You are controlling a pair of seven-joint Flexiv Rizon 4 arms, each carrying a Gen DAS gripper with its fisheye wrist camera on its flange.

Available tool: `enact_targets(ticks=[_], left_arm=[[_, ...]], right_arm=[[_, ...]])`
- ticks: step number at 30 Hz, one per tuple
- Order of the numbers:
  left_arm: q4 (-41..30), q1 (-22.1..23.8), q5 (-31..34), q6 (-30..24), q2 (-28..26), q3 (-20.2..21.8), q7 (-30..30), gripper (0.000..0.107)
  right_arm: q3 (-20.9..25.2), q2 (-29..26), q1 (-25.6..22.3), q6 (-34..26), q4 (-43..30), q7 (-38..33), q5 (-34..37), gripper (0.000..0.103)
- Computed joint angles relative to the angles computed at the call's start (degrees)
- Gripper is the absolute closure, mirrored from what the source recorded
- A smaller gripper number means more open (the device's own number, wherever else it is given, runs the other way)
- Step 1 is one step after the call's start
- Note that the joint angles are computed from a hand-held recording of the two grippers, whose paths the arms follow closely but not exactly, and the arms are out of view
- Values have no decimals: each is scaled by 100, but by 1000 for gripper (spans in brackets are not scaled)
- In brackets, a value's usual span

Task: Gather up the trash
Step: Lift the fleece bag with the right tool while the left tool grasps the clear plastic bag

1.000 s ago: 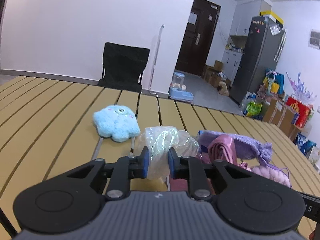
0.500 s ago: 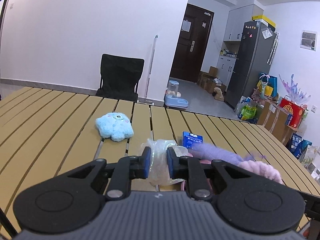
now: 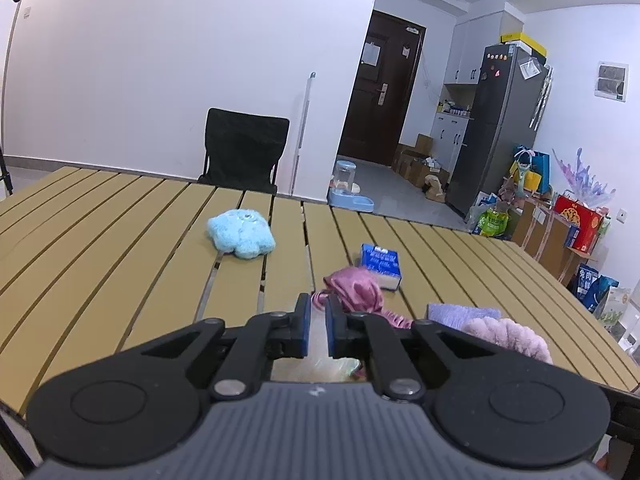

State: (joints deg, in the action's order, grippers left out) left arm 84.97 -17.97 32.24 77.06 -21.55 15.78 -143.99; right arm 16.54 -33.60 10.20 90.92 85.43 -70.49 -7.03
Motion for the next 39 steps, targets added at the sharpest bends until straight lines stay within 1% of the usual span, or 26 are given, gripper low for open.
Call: enact_targets(ticks=[4,8,10,11,12,13,14,15,16,17,18,19,21,24,26,27,29,30,31,34,36,39], left_arm=[[179,22,-24,-143,63,-57,52,98],[358,194,-206,-225,83,-236,280,98],[448,286,-332,-149,92,-314,393,97],[504,347,-423,-71,96,-355,463,97],[556,398,-515,13,96,-392,538,94],[590,419,-602,64,89,-412,598,86],[618,437,-685,137,77,-417,638,78],[636,423,-728,224,58,-389,647,59],[624,373,-733,299,28,-324,624,45],[587,276,-688,350,-6,-208,554,41],[548,200,-671,375,-34,-135,518,34],[537,206,-714,454,-66,-146,566,30],[478,193,-847,518,-161,-164,701,27],[289,80,-993,323,-339,-98,834,27],[163,46,-1093,142,-459,-92,919,29],[126,41,-1134,79,-499,-97,953,33],[66,72,-1241,-18,-577,-146,1034,52],[60,121,-1318,-39,-602,-208,1113,67],[65,158,-1390,-46,-620,-251,1170,69],[54,-9,-1290,32,-634,-16,985,72],[35,-148,-1152,39,-618,166,814,72],[59,-237,-984,30,-542,283,636,72]], right_arm=[[-225,58,174,-136,123,112,-44,77],[-235,29,202,-307,102,117,-40,76],[-240,25,214,-365,100,113,-25,71],[-301,24,251,-390,89,162,-14,65],[-419,53,329,-364,143,234,-19,60],[-566,62,417,-377,152,328,-51,59],[-685,74,487,-382,171,416,-82,55],[-764,104,521,-341,238,479,-101,49],[-879,118,586,-314,268,567,-140,46],[-974,135,639,-273,307,638,-187,40],[-1056,157,679,-232,354,697,-237,35],[-1143,172,723,-191,391,761,-290,33],[-1260,196,774,-135,454,860,-391,24],[-1369,216,798,-126,507,986,-517,22],[-1384,229,771,-99,538,1040,-567,22],[-1407,246,767,-63,571,1066,-590,21],[-1476,275,775,23,632,1122,-636,18],[-1500,285,777,56,652,1143,-658,17],[-1493,292,753,78,668,1150,-673,17],[-1458,312,686,38,688,1162,-713,15],[-1425,317,642,-8,688,1162,-731,15],[-1413,361,610,75,754,1167,-732,15]])
